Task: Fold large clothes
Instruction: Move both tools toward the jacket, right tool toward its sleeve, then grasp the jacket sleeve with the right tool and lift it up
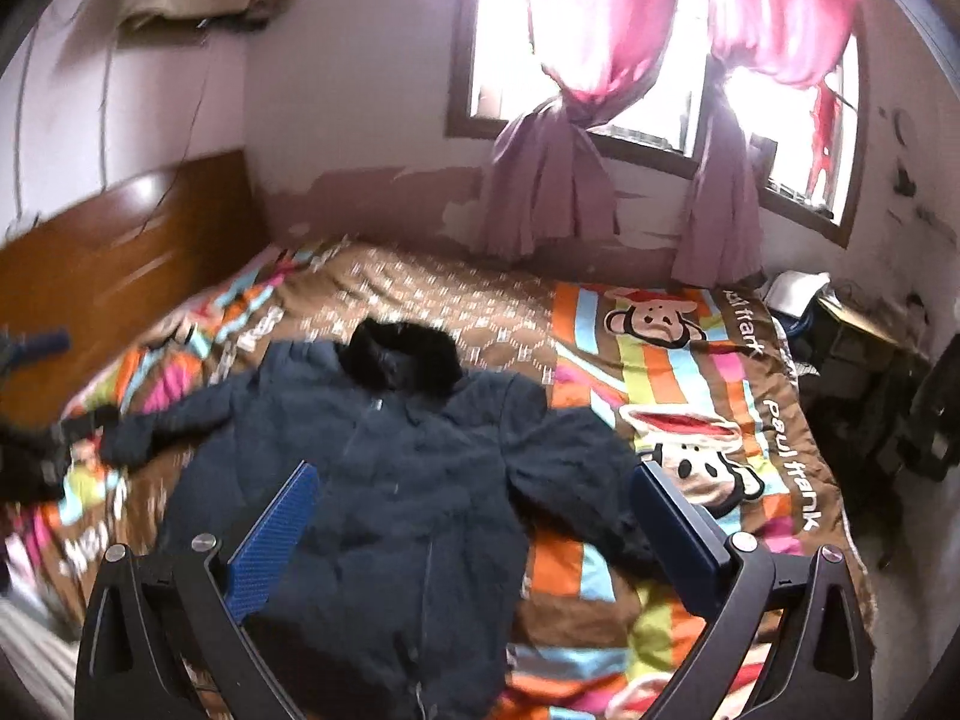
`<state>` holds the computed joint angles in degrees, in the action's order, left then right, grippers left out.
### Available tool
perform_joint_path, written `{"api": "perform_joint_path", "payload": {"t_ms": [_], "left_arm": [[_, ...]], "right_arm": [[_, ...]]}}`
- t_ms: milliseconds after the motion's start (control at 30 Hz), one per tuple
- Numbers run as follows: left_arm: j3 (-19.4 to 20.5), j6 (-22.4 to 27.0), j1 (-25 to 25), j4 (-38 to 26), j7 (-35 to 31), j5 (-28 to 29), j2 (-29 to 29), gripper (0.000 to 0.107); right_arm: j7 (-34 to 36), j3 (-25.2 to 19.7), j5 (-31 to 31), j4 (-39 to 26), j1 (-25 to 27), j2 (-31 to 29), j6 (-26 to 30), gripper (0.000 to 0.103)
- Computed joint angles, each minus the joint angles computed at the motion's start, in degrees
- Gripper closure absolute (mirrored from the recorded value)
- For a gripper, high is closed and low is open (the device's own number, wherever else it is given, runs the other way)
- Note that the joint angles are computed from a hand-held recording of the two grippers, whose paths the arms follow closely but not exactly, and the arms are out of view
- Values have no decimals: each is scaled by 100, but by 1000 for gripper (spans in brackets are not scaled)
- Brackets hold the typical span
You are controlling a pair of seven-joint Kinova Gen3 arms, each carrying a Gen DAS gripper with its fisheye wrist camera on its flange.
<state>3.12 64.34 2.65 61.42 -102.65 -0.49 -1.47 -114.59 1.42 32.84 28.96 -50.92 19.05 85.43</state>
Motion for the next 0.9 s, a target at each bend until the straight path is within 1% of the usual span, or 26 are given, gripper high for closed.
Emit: {"api": "perform_joint_path", "payload": {"t_ms": [67,133,167,200,233,300,333,367,433,467,533,633,700,733,800,867,900], "left_arm": [[-18,-232,-12,43,-27,94,144,6],[-21,-453,-17,88,-25,145,317,6],[-25,-562,-22,146,-35,176,376,6],[-20,-650,-13,164,-7,163,466,6],[-17,-733,-5,161,35,158,587,6],[-20,-887,-20,170,77,251,805,6],[-25,-978,-13,202,137,255,883,6],[-26,-1110,-4,241,206,271,997,6],[-2,-1357,7,358,178,310,1135,6],[0,-1483,55,406,191,236,1201,6],[24,-1751,153,510,172,110,1369,6],[105,-2059,186,620,-45,162,1653,6],[158,-2133,175,629,-166,272,1837,6],[158,-2141,195,623,-166,294,1922,6],[184,-2051,228,494,-127,382,2178,6],[185,-2074,280,454,-71,421,2318,6],[228,-2164,272,476,-99,494,2381,6]], "right_arm": [[50,9,-172,-311,243,197,-69,0],[93,2,-528,-599,582,385,-189,0],[73,96,-739,-594,675,410,-286,0],[-1,84,-904,-496,850,420,-475,0],[-89,119,-978,-293,919,369,-667,0],[-305,-64,-1044,136,1278,295,-1133,0],[-406,-69,-1105,364,1423,265,-1366,0],[-481,33,-1195,545,1480,249,-1544,0],[-624,89,-1290,945,1702,223,-1947,0],[-751,56,-1231,1207,1825,189,-2180,0],[-1102,151,-1042,1738,1936,139,-2609,0],[-1606,258,-719,2481,2066,82,-3223,0],[-1823,297,-591,2948,2219,89,-3598,0],[-1835,294,-635,3088,2317,121,-3663,0],[-1631,77,-991,3193,2696,200,-3605,0],[-1651,122,-1348,3319,2880,265,-3510,0],[-1735,67,-1489,3429,3027,265,-3495,0]]}}
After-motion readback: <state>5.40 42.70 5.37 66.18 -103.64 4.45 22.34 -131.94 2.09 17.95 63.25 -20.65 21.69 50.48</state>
